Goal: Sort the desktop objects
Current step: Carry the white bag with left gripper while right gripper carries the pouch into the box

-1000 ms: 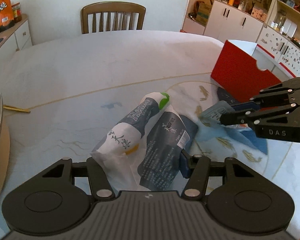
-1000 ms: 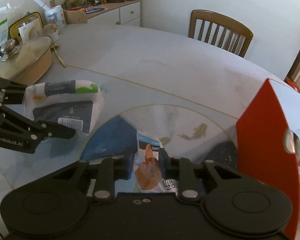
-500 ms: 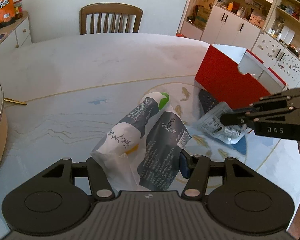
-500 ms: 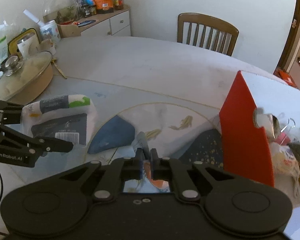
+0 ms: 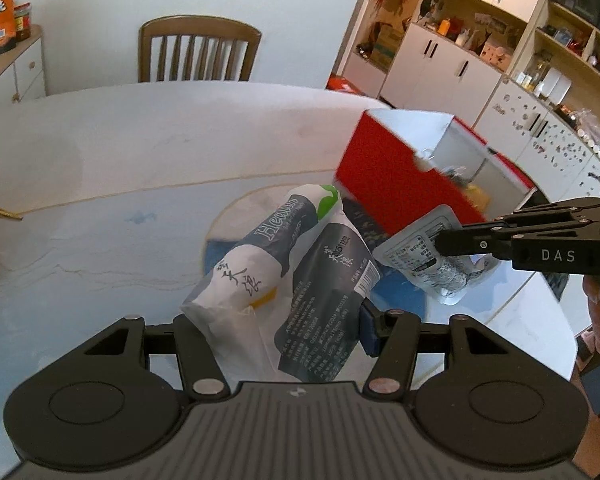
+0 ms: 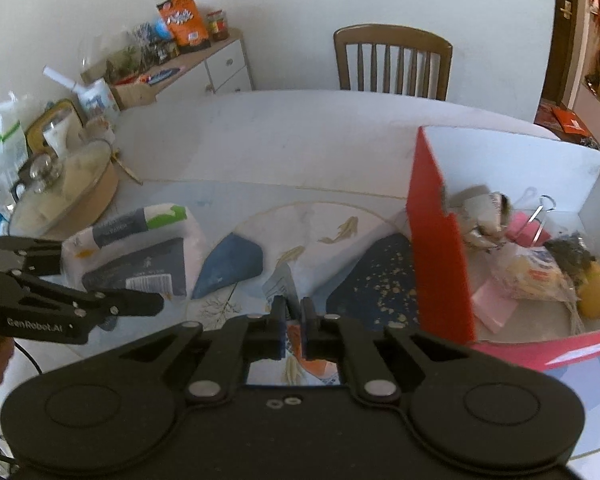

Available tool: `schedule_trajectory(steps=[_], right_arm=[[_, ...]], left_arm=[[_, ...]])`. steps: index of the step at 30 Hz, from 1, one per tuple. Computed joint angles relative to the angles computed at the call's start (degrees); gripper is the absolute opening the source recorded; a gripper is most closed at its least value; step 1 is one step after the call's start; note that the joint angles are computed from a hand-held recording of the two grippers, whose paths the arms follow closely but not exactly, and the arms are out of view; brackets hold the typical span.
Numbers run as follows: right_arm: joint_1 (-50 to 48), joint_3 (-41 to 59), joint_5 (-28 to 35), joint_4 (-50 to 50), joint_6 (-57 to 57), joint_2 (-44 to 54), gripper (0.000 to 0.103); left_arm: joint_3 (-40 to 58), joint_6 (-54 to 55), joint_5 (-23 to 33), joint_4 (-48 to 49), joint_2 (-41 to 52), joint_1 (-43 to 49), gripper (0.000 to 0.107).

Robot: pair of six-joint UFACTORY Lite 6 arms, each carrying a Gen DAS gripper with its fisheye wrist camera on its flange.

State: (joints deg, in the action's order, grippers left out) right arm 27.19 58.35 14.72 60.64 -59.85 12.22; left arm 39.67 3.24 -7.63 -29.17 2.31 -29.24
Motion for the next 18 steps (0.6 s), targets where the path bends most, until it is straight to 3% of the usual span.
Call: schedule_trajectory(steps=[5,11,18], right_arm=[[-4.14,-0.79,4.51,1.74,-2.12,-3.98,0.005],[-9.09,-0.04,8.34,3.52,-5.67,-6.63,0.005],[-17.73,3.35,12.81,5.0,-10.3,-6.53,0.006]], left_arm=[[4.58,14.87,0.6,-16.71,1.56,-3.0,0.056],[14.4,45.15,0.14,-47.1,7.16,-6.32,0.056],[30.53,72.88,-1.22,-73.82,18.17,-9.5,0.056]])
